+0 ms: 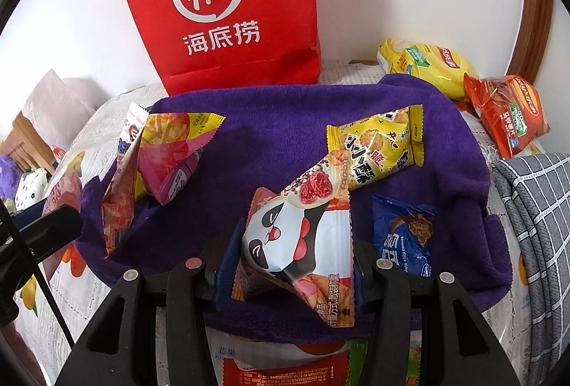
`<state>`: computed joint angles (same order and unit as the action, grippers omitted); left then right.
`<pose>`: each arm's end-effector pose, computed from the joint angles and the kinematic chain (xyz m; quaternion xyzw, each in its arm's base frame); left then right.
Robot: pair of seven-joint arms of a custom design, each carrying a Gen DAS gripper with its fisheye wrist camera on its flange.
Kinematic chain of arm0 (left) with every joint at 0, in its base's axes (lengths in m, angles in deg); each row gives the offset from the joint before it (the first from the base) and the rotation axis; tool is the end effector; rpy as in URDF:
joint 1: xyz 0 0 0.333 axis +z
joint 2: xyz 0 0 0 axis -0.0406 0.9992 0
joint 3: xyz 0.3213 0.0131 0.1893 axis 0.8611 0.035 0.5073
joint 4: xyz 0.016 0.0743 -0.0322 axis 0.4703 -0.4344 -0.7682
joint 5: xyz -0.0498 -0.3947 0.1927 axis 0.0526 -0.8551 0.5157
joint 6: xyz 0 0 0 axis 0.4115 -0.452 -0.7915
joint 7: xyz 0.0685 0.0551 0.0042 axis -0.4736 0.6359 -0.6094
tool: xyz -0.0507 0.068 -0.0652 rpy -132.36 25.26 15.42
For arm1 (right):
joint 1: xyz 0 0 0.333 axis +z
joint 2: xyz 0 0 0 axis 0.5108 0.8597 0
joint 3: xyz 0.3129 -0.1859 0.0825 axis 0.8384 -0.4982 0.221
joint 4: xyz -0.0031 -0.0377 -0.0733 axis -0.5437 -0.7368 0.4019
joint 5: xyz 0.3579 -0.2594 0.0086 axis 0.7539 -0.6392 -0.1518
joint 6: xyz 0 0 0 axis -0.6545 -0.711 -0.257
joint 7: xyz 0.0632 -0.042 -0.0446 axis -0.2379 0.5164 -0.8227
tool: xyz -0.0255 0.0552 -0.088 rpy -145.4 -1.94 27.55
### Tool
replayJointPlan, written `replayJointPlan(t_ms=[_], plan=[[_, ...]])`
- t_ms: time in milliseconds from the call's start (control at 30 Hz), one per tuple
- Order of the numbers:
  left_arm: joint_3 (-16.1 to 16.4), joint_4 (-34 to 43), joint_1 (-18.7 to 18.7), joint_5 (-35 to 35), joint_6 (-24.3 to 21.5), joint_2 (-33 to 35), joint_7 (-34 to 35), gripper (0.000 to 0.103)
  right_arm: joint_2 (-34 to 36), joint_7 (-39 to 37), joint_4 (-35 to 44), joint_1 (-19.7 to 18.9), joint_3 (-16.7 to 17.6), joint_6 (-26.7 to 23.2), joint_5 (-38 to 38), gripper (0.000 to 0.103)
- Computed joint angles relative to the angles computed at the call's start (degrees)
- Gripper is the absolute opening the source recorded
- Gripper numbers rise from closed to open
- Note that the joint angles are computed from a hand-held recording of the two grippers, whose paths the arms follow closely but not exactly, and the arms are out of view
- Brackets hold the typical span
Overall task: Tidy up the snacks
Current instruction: 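Lower both held packets onto the towel and open the right tool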
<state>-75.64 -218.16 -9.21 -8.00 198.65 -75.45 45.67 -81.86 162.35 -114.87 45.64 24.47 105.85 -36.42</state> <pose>0.4801 -0.1599 0.4864 -0.6534 0.6662 -0.3189 0.1661 0.5405 0.1420 0.4443 -0.7035 0.6253 -0.1832 0.2839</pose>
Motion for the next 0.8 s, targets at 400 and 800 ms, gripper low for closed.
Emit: replayJointPlan(t_ms=[400, 800], plan=[[0.1, 0.3, -0.1, -0.1, -0.6, 0.0, 0.2, 0.047, 0.2, 4.3, -0.2, -1.3, 0.7, 0.4, -5.8, 0.052], [0.2, 0.4, -0.3, -0.2, -0.6, -0.1, 0.3, 0.047, 0.1, 14.1, 0.2, -4.5, 3.0, -0.3, -19.8, 0.059]])
